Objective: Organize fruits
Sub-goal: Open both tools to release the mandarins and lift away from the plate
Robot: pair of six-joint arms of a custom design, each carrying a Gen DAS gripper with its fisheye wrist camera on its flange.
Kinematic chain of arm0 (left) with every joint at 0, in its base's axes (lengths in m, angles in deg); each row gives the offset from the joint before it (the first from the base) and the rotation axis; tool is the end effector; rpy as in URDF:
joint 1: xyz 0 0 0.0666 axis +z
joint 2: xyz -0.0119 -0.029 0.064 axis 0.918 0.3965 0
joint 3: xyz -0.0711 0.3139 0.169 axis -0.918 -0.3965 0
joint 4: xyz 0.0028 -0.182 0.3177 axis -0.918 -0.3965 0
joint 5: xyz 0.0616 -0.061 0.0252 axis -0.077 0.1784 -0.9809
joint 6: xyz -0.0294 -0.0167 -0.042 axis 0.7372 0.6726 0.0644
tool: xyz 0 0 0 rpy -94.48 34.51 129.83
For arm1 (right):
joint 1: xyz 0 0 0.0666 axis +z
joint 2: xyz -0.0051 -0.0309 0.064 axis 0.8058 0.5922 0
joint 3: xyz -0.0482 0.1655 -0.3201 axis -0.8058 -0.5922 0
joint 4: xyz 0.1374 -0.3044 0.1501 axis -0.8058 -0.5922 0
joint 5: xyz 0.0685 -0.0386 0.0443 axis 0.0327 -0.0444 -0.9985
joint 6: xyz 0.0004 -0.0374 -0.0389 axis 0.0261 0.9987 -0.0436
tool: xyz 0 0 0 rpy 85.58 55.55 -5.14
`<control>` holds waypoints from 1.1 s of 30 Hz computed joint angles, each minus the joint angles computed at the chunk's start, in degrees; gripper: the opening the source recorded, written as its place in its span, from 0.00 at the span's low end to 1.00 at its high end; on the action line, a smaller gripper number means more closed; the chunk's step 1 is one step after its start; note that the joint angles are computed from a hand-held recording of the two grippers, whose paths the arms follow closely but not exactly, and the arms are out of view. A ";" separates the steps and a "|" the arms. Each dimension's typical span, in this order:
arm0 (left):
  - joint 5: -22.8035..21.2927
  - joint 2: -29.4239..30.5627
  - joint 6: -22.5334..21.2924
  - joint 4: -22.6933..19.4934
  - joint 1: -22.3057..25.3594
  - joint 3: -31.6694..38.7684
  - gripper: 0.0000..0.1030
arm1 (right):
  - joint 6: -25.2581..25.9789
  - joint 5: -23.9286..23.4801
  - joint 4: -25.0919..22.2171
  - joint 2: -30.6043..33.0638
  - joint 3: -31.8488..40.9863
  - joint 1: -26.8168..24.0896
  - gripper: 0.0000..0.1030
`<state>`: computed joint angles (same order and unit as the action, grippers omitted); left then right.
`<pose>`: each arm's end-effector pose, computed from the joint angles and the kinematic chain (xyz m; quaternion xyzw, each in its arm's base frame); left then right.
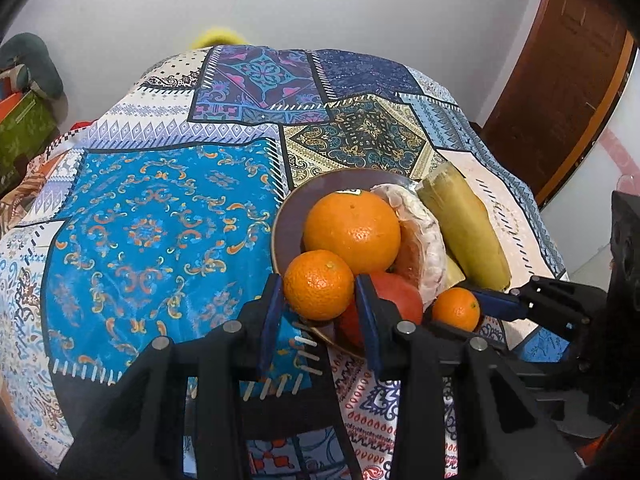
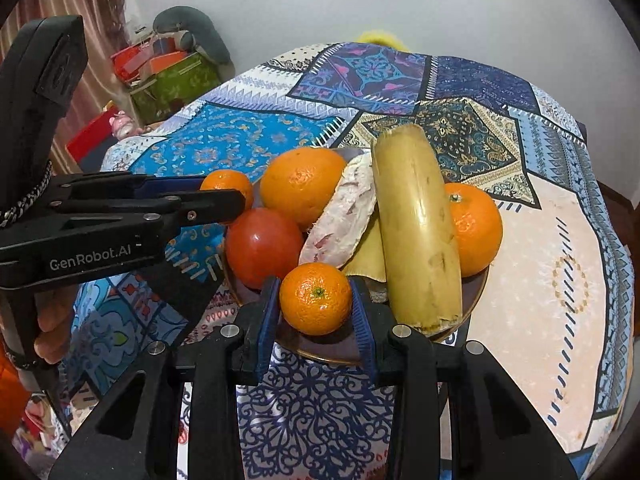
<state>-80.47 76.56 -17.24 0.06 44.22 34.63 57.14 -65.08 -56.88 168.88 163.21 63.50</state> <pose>0.4788 -0.1915 0.5143 -0.0696 0.9429 -0.0598 0.3203 0.5023 0.1030 0.5019 -0.3376 0.8766 0.1926 0.2839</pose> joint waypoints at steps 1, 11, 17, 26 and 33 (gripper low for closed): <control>0.29 -0.01 0.22 0.21 0.18 -0.15 0.35 | -0.06 0.10 0.04 0.16 0.07 0.07 0.31; -1.16 0.72 -0.27 0.15 0.33 0.14 0.35 | 0.13 0.81 0.45 0.36 -0.68 0.63 0.31; -1.83 1.64 -0.54 -1.39 0.26 1.61 0.40 | -0.28 0.53 -0.85 1.01 0.25 0.54 0.32; -1.77 0.36 0.62 -1.37 0.23 1.05 0.48 | -0.15 0.25 -3.06 1.09 1.12 0.01 0.40; -4.58 -2.15 0.83 -2.56 -2.00 0.75 0.48 | -0.18 -0.58 -3.64 -0.72 0.70 -1.47 0.41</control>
<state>-85.06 74.41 -16.40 -2.51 42.22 35.38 56.96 -65.65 -60.52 168.16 163.91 62.03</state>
